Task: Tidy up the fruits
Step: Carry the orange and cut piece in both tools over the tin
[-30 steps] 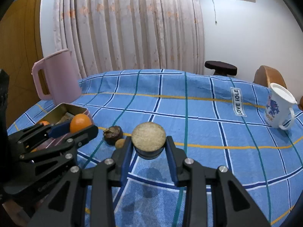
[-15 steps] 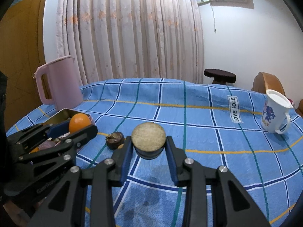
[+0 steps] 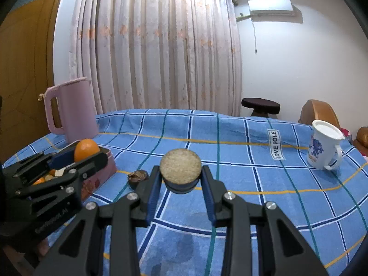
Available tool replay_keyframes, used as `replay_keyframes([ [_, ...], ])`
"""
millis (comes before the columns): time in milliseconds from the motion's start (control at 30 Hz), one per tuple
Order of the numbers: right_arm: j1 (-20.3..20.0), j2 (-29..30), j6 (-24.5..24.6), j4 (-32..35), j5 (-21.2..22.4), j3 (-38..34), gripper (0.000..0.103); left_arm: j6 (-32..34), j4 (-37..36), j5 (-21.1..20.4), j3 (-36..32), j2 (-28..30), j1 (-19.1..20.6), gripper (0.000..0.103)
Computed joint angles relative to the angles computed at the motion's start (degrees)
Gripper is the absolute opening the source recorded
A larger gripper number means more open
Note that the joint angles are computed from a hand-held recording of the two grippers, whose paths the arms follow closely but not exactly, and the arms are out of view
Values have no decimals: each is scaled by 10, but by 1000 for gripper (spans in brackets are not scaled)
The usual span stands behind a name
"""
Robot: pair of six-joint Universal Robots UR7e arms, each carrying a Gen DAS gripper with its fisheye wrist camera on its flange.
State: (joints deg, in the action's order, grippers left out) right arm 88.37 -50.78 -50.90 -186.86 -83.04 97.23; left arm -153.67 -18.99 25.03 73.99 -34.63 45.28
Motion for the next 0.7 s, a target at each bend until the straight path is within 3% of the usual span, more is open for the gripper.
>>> replay_keyframes([
  [367,2,-4,-12,-16,3,14,37,-22,-29,-13,48,-31,-5,40],
  [600,8,-5,-14,-4,-7,19,37,-65,11,-21,54,-42,-3,40],
  [700,17,-2,-25,7,-14,22,38,-84,37,-47,51,-44,-3,40],
])
